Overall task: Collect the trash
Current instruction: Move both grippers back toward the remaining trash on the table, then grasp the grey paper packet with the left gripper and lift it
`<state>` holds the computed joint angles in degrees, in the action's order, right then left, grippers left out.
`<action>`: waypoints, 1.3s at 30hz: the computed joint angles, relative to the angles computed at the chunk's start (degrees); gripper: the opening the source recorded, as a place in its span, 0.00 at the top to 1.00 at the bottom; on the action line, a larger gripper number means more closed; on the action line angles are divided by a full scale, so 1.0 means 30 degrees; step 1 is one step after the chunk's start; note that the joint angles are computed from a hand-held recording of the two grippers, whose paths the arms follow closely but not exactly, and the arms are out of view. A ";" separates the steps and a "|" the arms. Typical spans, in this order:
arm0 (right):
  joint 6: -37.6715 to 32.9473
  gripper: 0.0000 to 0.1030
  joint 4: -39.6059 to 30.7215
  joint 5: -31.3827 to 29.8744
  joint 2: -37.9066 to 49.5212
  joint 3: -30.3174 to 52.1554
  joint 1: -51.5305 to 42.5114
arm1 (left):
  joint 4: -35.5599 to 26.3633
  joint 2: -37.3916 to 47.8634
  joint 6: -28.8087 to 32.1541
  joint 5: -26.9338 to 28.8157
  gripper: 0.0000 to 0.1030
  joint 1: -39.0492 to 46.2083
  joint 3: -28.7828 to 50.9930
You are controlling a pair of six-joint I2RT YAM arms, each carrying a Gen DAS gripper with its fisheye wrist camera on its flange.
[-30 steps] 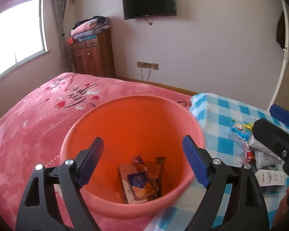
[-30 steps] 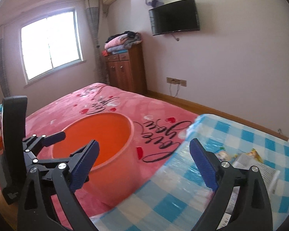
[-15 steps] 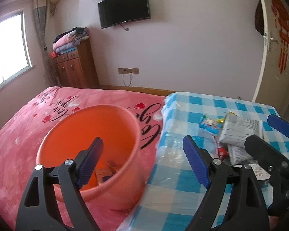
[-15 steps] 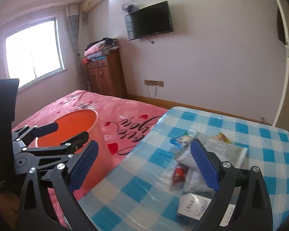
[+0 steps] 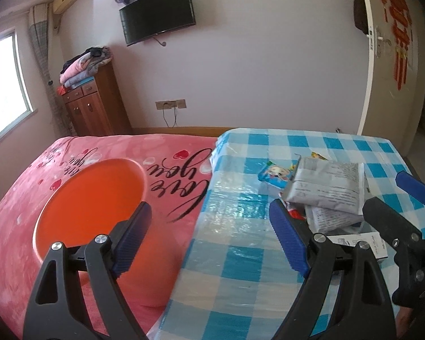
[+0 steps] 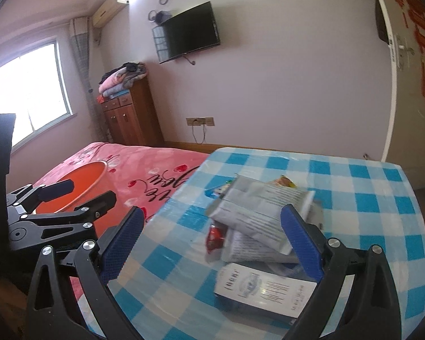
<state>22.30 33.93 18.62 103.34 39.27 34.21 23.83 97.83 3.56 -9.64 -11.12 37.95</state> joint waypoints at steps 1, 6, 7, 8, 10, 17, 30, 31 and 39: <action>0.0049 0.07 0.0224 -0.0045 -0.0052 -0.0270 -0.0153 | -0.0001 0.0107 -0.0027 -0.0165 0.17 -0.0221 0.0047; 0.0268 0.07 0.1494 -0.0308 -0.0137 -0.1621 -0.1093 | -0.0165 0.0786 -0.0277 -0.0807 0.17 -0.1182 0.0448; 0.0294 0.07 0.1666 -0.0352 -0.0116 -0.1792 -0.1231 | -0.0220 0.0930 -0.0336 -0.0919 0.17 -0.1352 0.0542; 0.0324 0.07 0.1946 -0.0369 -0.0075 -0.2052 -0.1418 | -0.0260 0.1120 -0.0427 -0.1025 0.17 -0.1552 0.0638; 0.0380 0.07 0.2361 -0.0420 0.0015 -0.2387 -0.1703 | -0.0318 0.1392 -0.0539 -0.1194 0.17 -0.1806 0.0785; 0.0959 0.07 0.4360 -0.1643 0.0865 -0.3751 -0.3481 | -0.0788 0.2500 -0.0923 -0.1209 0.17 -0.2598 0.1615; 0.1333 0.07 0.7795 -0.4517 0.3449 -0.5054 -0.7852 | -0.3282 0.5725 -0.4516 0.5397 0.17 -0.2552 0.5504; 0.1361 0.07 0.7993 -0.4802 0.3625 -0.5098 -0.8180 | -0.3616 0.6091 -0.5312 0.6268 0.17 -0.2448 0.5953; 0.0980 0.07 0.9236 -0.6694 0.4593 -0.5311 -1.0058 | -0.3489 0.8715 -1.1556 0.8389 0.17 -0.2837 0.8842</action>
